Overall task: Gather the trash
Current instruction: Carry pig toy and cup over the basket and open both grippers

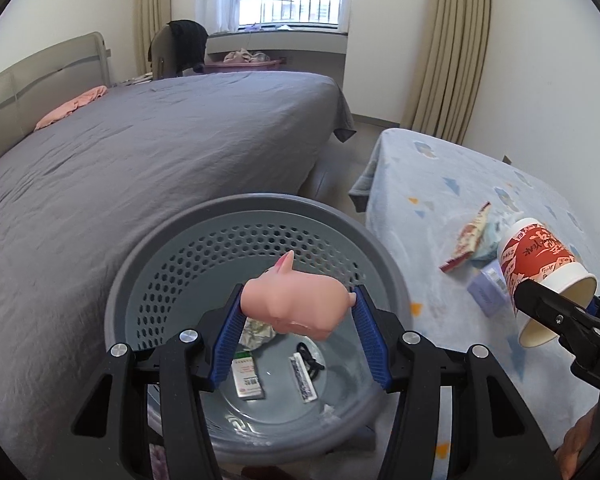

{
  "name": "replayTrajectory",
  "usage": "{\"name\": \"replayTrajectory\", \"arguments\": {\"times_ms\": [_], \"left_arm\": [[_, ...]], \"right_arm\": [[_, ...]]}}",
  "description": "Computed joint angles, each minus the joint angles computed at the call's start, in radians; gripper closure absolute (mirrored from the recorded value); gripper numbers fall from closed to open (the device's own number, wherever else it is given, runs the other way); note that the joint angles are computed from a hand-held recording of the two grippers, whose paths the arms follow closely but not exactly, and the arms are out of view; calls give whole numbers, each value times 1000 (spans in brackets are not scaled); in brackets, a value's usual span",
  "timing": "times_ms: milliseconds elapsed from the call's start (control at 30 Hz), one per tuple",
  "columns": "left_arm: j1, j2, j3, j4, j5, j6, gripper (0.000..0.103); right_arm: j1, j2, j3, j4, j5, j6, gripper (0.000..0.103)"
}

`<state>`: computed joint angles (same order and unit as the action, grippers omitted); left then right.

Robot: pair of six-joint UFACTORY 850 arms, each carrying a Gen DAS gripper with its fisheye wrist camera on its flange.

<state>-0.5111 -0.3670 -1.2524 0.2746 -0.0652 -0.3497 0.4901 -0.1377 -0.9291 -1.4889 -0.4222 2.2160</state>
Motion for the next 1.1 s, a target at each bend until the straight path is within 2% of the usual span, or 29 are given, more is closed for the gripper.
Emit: {"name": "replayTrajectory", "arguments": {"times_ms": [100,267,567,767,900,967,1033,1100], "left_arm": [[16,-19,-21,44,0,-41,51],[45,-53,-60,13,-16,-16,50],[79,-101,-108,-142,-44,114,50],[89,-114,-120,-48,-55,14,50],[97,-116,-121,-8,-59,-37,50],[100,-116,-119,0,-61,-49,47],[102,-112,-114,59,-60,-114,33],[103,-107,-107,105,-54,-163,30]], "right_arm": [[-3,-39,-46,-11,23,-28,27],[-15,-99,-117,-21,72,-65,27],[-37,-191,-231,61,146,-223,27],[-35,-244,-294,169,188,-371,27],[-33,-262,-316,169,202,-390,27],[-31,-267,-322,159,205,-386,27],[-30,-267,-324,159,200,-390,27],[-29,-266,-324,150,192,-381,27]]}}
